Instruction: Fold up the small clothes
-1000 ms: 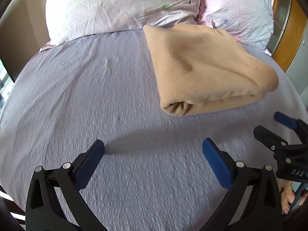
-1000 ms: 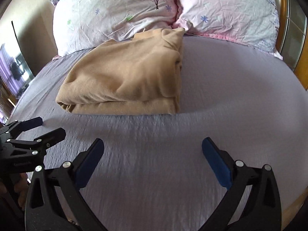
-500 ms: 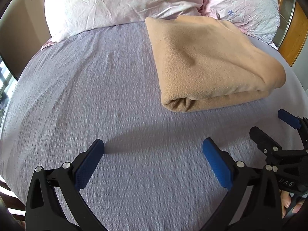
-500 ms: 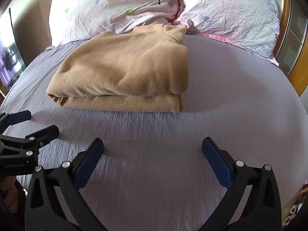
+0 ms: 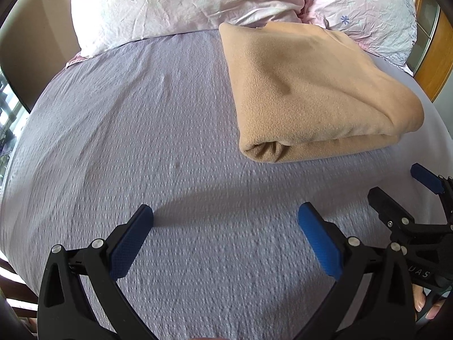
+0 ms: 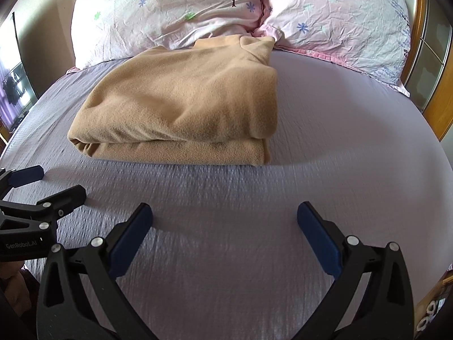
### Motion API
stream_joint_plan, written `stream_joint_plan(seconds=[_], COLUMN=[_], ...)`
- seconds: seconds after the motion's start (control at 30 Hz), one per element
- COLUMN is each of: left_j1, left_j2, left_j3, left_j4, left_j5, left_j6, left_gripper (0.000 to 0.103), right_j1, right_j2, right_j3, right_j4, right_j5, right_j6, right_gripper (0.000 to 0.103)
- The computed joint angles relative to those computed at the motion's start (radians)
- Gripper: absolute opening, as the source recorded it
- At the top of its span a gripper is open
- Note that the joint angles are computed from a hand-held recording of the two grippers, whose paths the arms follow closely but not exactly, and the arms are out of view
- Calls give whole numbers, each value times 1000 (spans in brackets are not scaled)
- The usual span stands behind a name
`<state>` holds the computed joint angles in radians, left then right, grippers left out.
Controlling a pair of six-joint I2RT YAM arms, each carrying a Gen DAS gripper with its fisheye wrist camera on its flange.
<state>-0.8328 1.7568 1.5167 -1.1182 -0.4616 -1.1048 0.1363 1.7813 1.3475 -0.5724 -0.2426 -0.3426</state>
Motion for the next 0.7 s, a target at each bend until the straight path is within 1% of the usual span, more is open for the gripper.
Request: stream_joint_plan(seconds=[0.7], left_j1=[3], left_j2=[-1], left_j3=[1], left_j4=[-4], left_j5=[4], left_j6=[-2], left_gripper=[102], right_j1=[-3], right_j2=[6], right_j3=[9], right_j4=[0], right_j5=[-2], right_j6=[-1], right_gripper=[101])
